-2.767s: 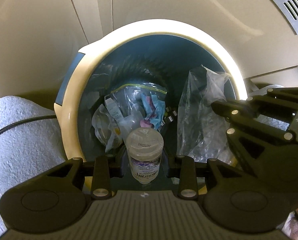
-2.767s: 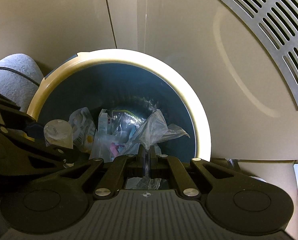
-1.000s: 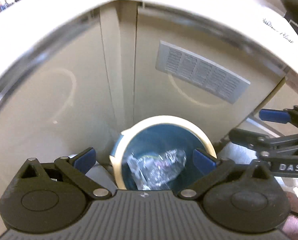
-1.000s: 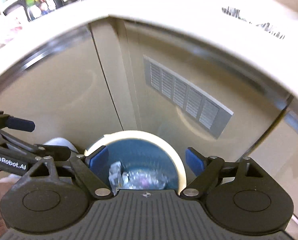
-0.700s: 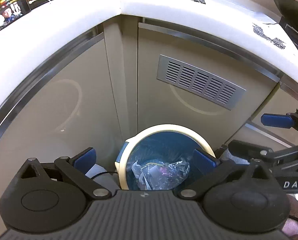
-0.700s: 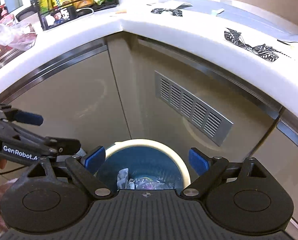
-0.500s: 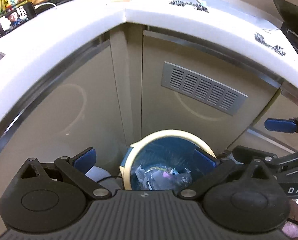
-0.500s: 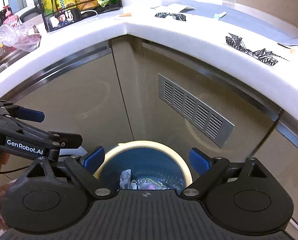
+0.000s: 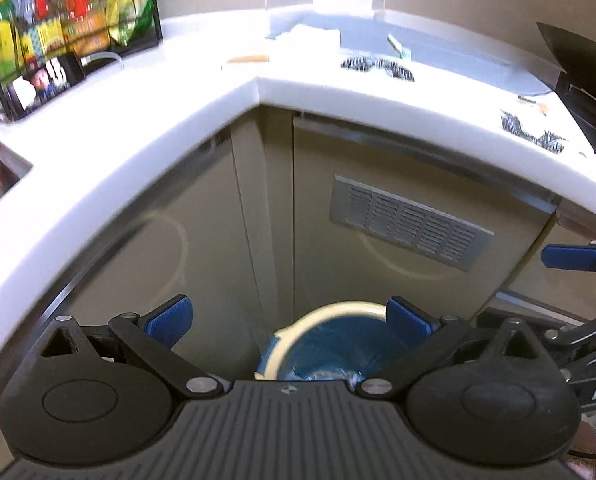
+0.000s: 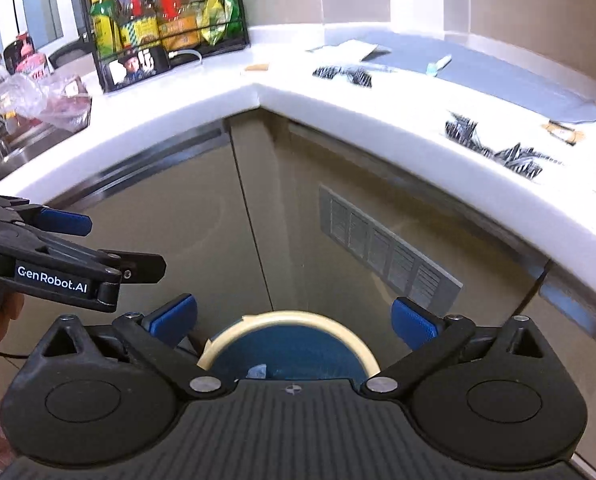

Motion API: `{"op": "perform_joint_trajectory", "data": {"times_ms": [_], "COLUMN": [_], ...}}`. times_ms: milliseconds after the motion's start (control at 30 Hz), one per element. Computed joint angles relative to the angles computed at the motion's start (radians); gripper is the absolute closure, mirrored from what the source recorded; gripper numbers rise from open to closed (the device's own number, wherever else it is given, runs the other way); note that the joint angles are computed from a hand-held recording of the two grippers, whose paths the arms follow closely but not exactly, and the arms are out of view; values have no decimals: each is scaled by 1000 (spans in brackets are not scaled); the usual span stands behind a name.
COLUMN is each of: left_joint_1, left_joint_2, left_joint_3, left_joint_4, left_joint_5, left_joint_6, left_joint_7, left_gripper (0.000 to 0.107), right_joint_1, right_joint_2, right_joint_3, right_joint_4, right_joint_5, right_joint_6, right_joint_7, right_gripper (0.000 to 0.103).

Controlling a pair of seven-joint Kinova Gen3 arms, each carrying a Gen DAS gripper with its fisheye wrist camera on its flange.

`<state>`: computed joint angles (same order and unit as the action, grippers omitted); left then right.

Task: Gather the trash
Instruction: 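Raise both grippers out of the cabinet back to the counter mat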

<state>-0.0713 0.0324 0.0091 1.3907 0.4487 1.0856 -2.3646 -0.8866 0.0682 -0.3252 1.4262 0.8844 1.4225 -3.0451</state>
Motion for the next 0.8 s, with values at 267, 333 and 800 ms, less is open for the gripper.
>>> {"op": "perform_joint_trajectory", "data": {"times_ms": [267, 333, 800], "left_joint_1": [9, 14, 65], "left_joint_2": [-1, 4, 77], "left_joint_3": [4, 9, 59], "left_joint_4": [-33, -50, -234], "left_joint_5": [28, 30, 10], "left_joint_6": [-50, -58, -132], "left_joint_7": [0, 10, 118], "left_gripper": [5, 5, 5], "right_joint_1": [5, 11, 59], "right_joint_2": [-13, -16, -22], "right_joint_3": [0, 1, 19], "right_joint_4": [-20, -26, -63], "right_joint_5": [69, 83, 243], "right_joint_6": [43, 44, 18], "right_joint_7": [9, 18, 69], "right_gripper": [0, 0, 0]}}
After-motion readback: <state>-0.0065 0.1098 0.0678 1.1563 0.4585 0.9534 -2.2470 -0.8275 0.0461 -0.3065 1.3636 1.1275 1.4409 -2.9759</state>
